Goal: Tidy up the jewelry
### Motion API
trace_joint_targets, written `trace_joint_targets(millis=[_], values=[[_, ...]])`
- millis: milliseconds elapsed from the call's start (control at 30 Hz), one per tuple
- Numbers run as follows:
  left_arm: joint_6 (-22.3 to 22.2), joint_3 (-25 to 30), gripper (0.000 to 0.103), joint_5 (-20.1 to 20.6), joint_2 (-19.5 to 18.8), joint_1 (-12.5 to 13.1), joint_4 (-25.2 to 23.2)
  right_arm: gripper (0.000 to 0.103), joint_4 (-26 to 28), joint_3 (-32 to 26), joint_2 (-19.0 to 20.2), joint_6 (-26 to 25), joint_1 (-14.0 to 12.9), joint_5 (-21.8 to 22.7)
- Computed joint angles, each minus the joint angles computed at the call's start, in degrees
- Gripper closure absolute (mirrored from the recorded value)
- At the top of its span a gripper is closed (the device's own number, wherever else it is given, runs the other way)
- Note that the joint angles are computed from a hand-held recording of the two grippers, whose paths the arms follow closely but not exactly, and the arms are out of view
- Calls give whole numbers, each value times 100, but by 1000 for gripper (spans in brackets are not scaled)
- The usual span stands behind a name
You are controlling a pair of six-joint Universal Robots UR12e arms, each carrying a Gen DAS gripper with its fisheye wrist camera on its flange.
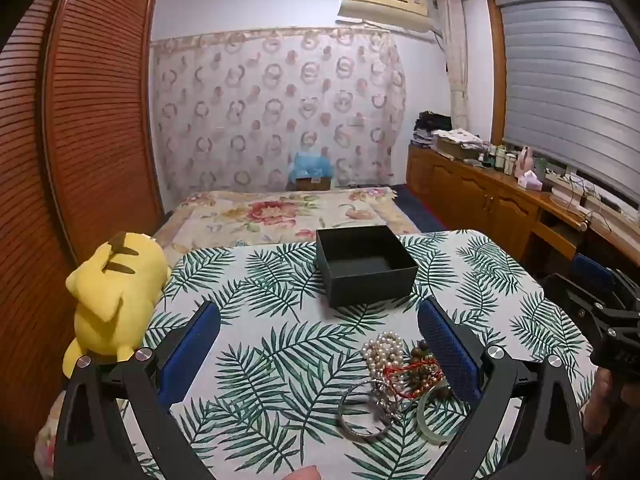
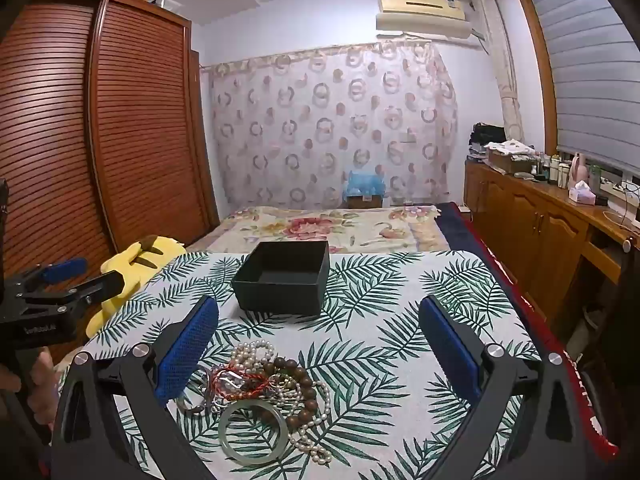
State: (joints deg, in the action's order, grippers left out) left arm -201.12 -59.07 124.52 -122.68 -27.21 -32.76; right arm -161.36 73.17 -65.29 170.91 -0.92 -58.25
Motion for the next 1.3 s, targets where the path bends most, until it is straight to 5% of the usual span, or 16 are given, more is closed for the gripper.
trace_joint_targets(millis=[1300], values=[[3, 41, 7, 39, -17, -39, 110, 2, -3, 58, -26, -7, 34, -53]])
